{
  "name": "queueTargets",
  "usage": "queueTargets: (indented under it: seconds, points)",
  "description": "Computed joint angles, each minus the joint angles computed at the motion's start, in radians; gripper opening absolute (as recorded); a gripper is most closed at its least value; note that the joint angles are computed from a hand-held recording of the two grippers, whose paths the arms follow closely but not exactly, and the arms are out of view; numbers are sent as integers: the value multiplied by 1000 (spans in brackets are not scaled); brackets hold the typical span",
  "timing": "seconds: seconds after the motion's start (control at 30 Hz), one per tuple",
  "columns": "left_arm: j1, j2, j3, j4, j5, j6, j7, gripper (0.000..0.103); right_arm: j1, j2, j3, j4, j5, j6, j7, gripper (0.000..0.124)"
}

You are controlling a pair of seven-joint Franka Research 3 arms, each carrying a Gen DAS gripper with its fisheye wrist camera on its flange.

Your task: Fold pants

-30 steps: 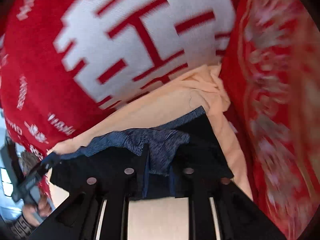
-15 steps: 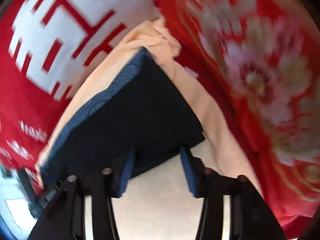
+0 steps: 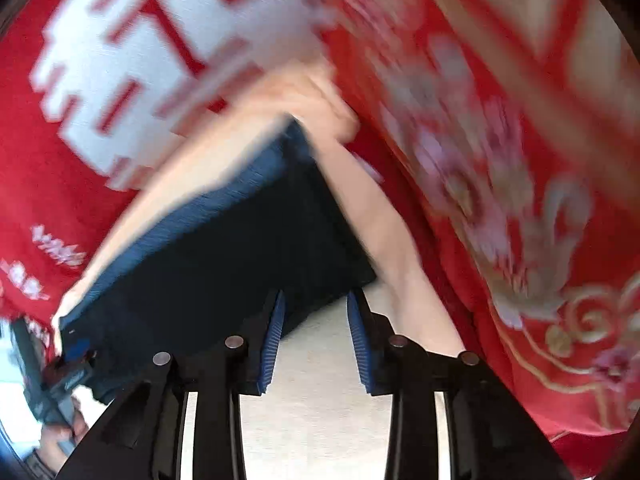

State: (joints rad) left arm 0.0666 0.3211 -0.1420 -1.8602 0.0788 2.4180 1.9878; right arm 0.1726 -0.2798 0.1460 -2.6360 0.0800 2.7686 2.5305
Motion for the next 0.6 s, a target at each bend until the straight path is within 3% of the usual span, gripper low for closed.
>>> queueTargets:
  seconds: [0.17,0.27,0.37,0.43,0.5,0.6]
  points:
    - [-61,148,9,149,69,26,-105,75,9,211,-51,179,-21,19,-158,36]
    - [-81,191,20,191,116,-22,-155,75,15,303,-85,265,-93,-65,-134,35]
    - [-28,152,-11,127,68,16,-112,76,26,233,-106,179,-68,-47,-69,30]
    - [-10,121,-12,77,64,28,-83,81,10,175,-79,161,-208,-143,32,21]
    - [3,101,-16,45,51,39,-55,81,2,112,-55,141,-264,-261,114,10]
    - [1,76,-9,4,67,76,-31,81,-3,11,-38,74,-232,-222,147,10]
